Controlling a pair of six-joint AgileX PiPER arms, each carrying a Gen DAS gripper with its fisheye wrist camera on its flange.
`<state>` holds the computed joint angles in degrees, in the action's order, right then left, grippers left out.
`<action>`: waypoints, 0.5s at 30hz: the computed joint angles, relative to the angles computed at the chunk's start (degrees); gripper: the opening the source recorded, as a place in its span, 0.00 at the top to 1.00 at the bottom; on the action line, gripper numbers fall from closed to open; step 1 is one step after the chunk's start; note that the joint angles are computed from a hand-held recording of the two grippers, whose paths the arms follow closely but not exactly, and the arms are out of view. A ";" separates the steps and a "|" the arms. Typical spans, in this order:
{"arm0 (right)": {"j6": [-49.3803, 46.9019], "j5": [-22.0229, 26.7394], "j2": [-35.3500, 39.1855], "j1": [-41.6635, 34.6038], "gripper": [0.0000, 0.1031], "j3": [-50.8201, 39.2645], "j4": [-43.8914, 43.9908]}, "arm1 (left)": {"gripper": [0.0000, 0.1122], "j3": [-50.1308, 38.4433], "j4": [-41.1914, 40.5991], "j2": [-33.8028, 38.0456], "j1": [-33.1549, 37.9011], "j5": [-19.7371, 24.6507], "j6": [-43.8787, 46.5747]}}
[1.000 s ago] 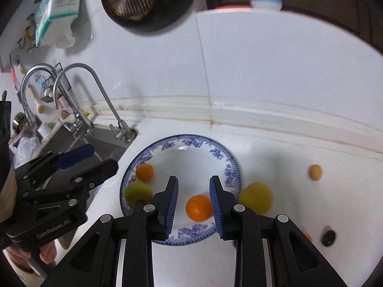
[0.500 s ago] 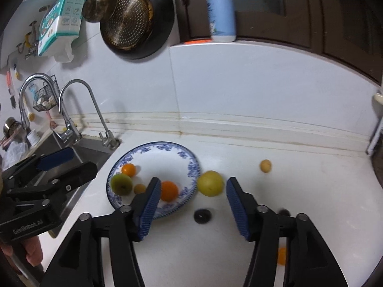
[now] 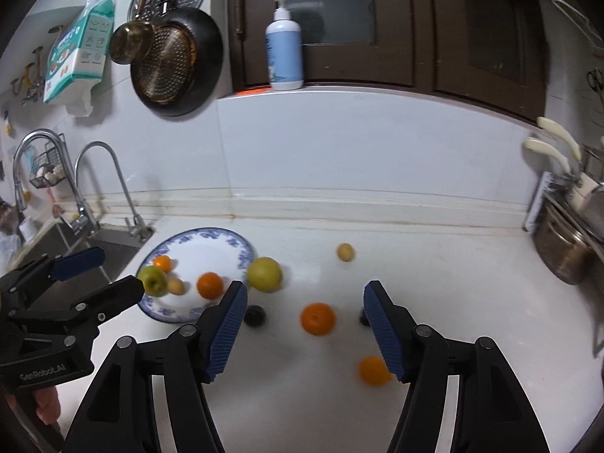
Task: Organize fruits
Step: 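Withdraw both open tools from the plate toward the remaining fruits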
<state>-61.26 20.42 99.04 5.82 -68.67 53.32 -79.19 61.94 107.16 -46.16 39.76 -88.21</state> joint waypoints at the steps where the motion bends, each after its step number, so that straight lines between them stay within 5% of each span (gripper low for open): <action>1: -0.79 -0.22 -0.36 -0.47 0.37 0.61 0.50 | 0.33 -0.75 -0.61 0.60 -0.19 -0.14 0.68; 15: 3.15 -3.07 0.67 -4.47 0.37 3.20 -2.16 | 0.33 -3.22 4.35 6.49 -1.79 0.92 -2.06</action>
